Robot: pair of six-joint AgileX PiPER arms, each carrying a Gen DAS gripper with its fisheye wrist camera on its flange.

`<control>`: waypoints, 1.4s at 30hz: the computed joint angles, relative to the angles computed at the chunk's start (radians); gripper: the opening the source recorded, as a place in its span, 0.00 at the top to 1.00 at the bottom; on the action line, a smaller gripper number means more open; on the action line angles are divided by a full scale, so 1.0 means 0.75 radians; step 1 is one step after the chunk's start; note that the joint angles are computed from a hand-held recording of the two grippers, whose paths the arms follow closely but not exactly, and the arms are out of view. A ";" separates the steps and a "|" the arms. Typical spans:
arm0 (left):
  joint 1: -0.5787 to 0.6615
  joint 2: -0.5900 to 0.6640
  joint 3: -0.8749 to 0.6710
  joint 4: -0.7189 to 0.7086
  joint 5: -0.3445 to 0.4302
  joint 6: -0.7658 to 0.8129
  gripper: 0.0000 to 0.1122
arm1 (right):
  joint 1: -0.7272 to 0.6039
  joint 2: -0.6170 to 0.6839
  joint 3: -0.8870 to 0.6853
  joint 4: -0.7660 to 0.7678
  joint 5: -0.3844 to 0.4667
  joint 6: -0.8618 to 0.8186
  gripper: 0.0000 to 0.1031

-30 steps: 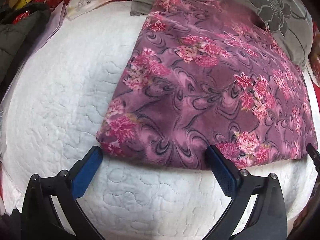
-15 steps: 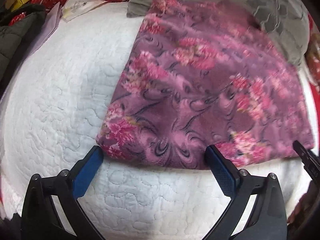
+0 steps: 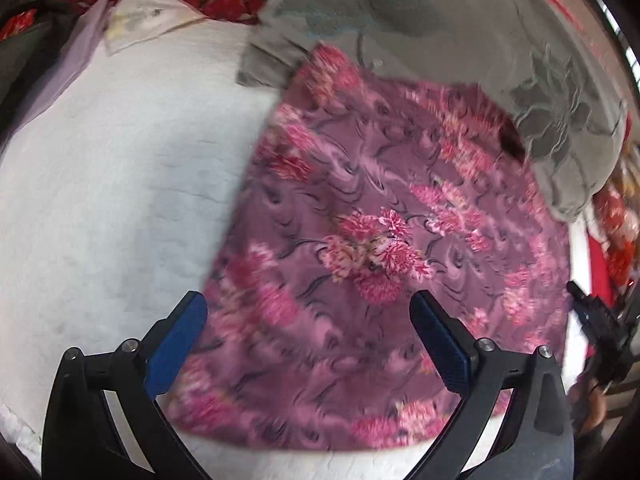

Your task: Fold small clothes

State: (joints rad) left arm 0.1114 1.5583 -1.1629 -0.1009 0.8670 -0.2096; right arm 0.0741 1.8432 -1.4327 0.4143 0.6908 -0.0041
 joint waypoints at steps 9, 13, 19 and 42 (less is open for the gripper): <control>-0.048 -0.024 0.015 0.060 -0.044 -0.039 0.09 | 0.086 -0.158 0.212 -0.077 -0.237 -0.019 0.70; -0.089 0.017 0.035 0.140 0.030 -0.070 0.09 | 0.143 -0.135 0.243 -0.088 -0.157 -0.057 0.52; 0.082 -0.081 0.047 0.002 0.094 0.163 0.09 | 0.351 -0.287 0.279 -0.262 -0.175 0.061 0.51; 0.644 0.187 -0.320 -0.393 0.448 0.561 0.09 | 1.509 0.318 -0.302 -1.665 0.105 0.951 0.49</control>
